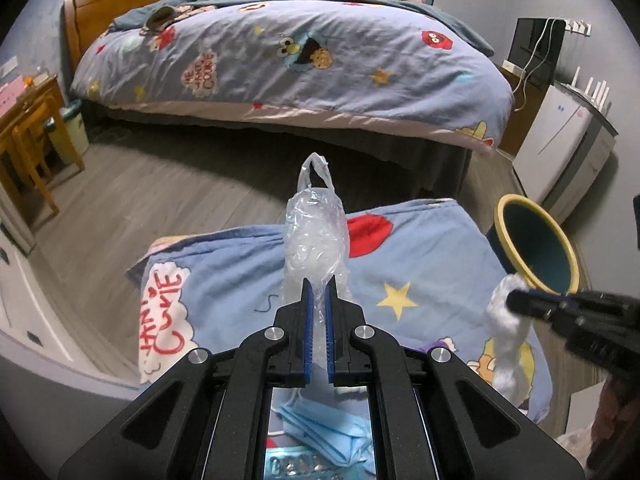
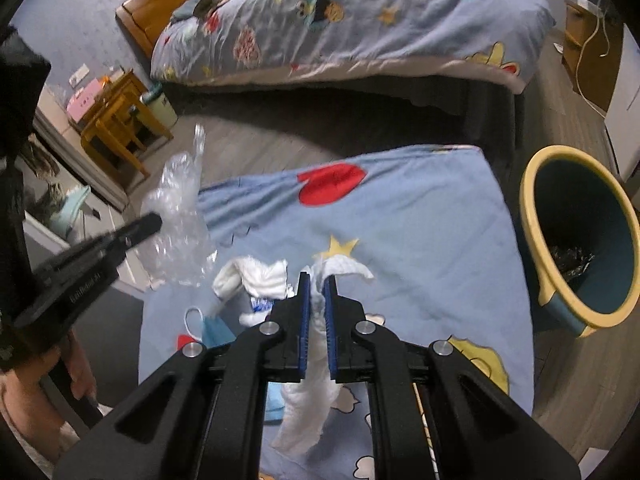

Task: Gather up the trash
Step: 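Carry plastic bag and tissue over the bin and open both tools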

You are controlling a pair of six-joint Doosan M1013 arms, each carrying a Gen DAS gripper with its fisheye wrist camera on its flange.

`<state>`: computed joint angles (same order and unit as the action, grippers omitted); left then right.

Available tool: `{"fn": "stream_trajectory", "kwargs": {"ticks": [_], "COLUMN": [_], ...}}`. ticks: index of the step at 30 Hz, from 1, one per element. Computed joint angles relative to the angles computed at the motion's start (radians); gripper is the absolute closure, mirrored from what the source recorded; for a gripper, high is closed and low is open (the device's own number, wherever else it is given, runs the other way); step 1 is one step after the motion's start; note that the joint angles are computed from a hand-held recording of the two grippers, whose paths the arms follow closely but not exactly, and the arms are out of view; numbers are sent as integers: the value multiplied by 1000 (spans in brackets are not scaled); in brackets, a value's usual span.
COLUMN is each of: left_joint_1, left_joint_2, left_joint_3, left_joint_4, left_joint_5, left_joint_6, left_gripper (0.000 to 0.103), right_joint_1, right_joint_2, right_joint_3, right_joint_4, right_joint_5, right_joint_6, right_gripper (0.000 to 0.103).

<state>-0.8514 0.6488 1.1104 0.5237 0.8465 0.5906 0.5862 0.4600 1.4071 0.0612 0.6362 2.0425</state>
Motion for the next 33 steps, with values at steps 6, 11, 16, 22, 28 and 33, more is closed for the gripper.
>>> {"fn": "stream_trajectory", "kwargs": {"ticks": [6,11,16,22,28,33], "left_joint_1": [-5,-10,-15,-33,-59,-72], "left_joint_2": [12,28,28,46,123,214], "left_joint_3": [-24,-51,-46,-79,-221,-390], "left_joint_4": [7,11,2,-24,-99,-178], "left_joint_5": [6,16,9,1,27,55], "left_joint_6": [33,74,89,125,266,377], "left_gripper": [97,97,97,97,97,97], "right_joint_1": [-24,-46,-82,-104,-143,-194], "right_joint_2": [-19,-25,-19,-26,-55,-87], "right_joint_3": [-23,-35,-9,7,51,107], "right_joint_4": [-48,-146,-12,-29,-96,-32], "right_joint_5": [7,11,-17,-42,-68,-114], "right_joint_6": [-18,20,-21,8,78,77], "right_gripper": [97,97,97,97,97,97]}}
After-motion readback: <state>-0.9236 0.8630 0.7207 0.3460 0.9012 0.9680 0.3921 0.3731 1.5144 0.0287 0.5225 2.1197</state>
